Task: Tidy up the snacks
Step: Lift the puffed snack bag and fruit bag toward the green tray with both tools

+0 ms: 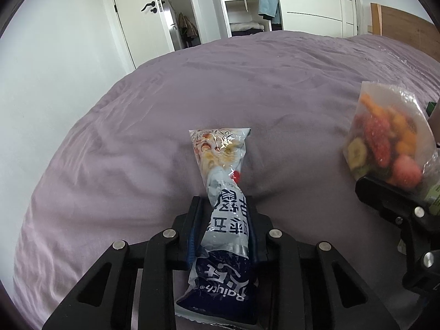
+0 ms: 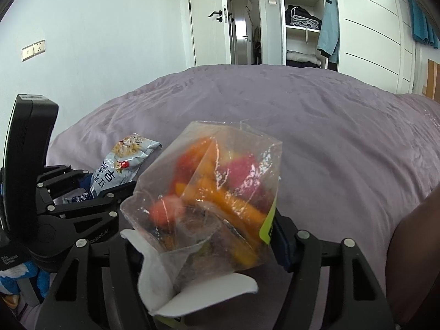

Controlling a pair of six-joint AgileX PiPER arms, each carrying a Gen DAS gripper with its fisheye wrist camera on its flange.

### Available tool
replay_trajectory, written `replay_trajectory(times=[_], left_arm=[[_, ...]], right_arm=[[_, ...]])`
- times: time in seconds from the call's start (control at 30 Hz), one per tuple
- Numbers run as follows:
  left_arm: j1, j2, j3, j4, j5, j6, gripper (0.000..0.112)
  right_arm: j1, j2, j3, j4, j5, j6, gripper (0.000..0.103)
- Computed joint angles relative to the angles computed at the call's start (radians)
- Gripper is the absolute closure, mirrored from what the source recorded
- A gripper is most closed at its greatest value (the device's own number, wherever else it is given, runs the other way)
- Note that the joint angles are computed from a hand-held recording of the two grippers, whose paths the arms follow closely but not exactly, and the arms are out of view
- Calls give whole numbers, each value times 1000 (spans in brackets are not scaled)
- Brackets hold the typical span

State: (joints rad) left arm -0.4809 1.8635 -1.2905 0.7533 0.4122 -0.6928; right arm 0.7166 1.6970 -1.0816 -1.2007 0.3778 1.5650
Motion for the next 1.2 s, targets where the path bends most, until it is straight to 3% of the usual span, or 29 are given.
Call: replay_trajectory(times=[0.27, 0.5, 0.63, 0.8, 1.0, 1.2], left_arm=[[-23, -8, 19, 139, 20, -133, 89], [-66, -12, 10, 231, 104, -212, 89], [-68, -58, 19, 182, 148, -190, 89], [-82, -179, 95, 32, 176, -119, 89], [-216, -386, 241, -58, 292, -117, 89], [-496, -547, 288, -53, 507, -235, 89]], right_arm=[[3, -40, 47, -133, -2, 156, 0], [-4, -94, 90, -193, -22, 230, 0], [5, -155, 114, -58, -13, 105, 0], [71, -297, 173, 200, 60, -115, 0], [255, -531, 259, 417, 268, -225, 0], [643, -732, 297, 399, 708, -53, 0]])
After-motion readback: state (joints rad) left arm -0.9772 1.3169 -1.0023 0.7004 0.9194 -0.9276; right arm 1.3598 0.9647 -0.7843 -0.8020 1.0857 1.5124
